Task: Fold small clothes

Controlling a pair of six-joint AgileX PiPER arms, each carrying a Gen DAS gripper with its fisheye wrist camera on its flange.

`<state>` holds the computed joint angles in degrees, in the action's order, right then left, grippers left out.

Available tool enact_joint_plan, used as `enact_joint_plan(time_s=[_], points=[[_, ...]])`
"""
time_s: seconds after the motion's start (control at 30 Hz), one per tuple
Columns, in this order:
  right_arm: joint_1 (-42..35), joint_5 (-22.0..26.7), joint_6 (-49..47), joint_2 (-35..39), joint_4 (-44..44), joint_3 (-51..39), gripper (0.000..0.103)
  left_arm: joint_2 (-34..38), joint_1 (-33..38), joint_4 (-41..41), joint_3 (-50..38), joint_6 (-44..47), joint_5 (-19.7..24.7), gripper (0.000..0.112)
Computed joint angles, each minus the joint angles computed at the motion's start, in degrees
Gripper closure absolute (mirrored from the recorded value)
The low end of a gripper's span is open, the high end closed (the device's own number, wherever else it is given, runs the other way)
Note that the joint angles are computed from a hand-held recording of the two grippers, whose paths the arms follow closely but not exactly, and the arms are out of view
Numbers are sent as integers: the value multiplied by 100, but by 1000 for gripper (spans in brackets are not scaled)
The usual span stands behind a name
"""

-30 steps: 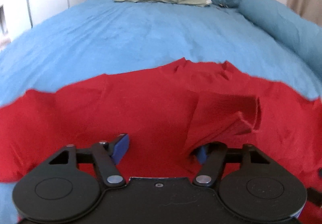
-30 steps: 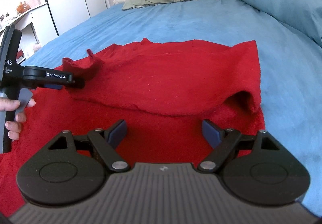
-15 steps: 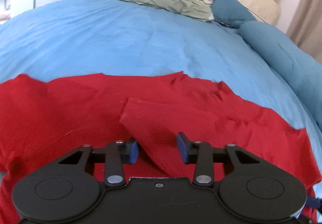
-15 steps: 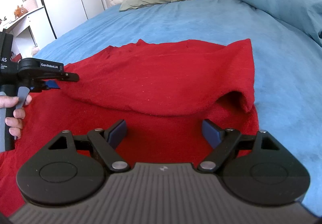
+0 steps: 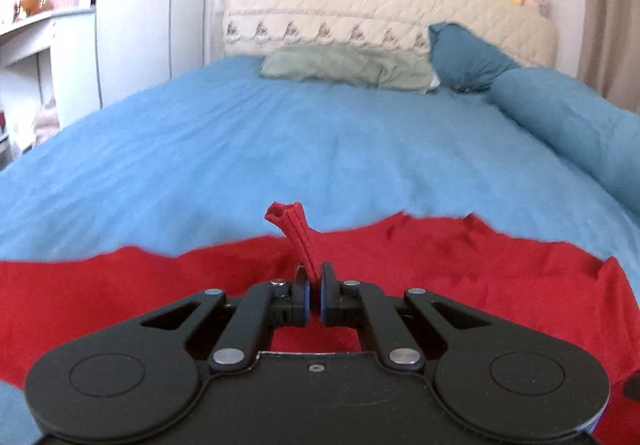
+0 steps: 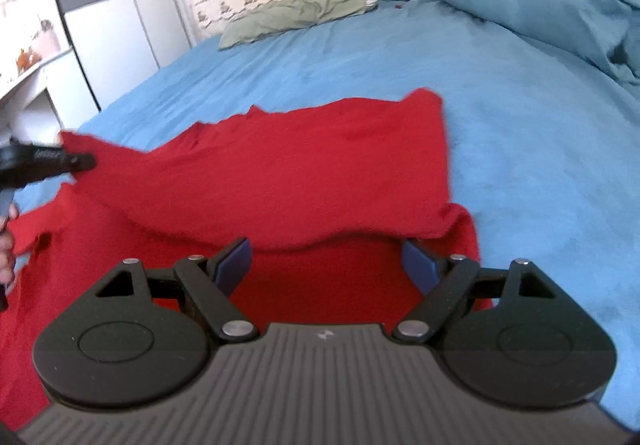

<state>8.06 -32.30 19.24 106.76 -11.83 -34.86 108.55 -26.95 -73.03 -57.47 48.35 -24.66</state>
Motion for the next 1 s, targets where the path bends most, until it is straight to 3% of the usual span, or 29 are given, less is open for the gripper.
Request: enact_joint_plan(time_s=[0.1,0.23,0.33,0.43,0.53,0.63,0.67,0.73,0.8,1.0], points=[[-85,-28,-43,62,206,-33,6,115,141,-367,17,275,113,107],[-183,-33,-170,27,423,-12,6,41,261,-646,248,219,161,86],[-281,-46,-248,19,462,7,6,-157,156,-1757,392,1226,-350,61],[-260,266,-318,-173,524,7,5,-493,20,-1762,807,1308,-908,59],[90,559,-964,-688,1160,111,5,-967,7,-810,1229,762,-613,46],[245,394,-541,-769,545,9,1,-907,93,-106,1013,605,146,37],[312,302,-520,-643,490,-80,1,-742,151,-159,798,751,470,37],[501,247,-901,-258,968,-303,1,-355,161,-339,451,921,696,37],[585,317,-1308,96,1518,-483,1,24,259,-1020,98,1565,963,37],[249,150,-735,311,803,-392,1,158,264,-656,99,1401,908,36]])
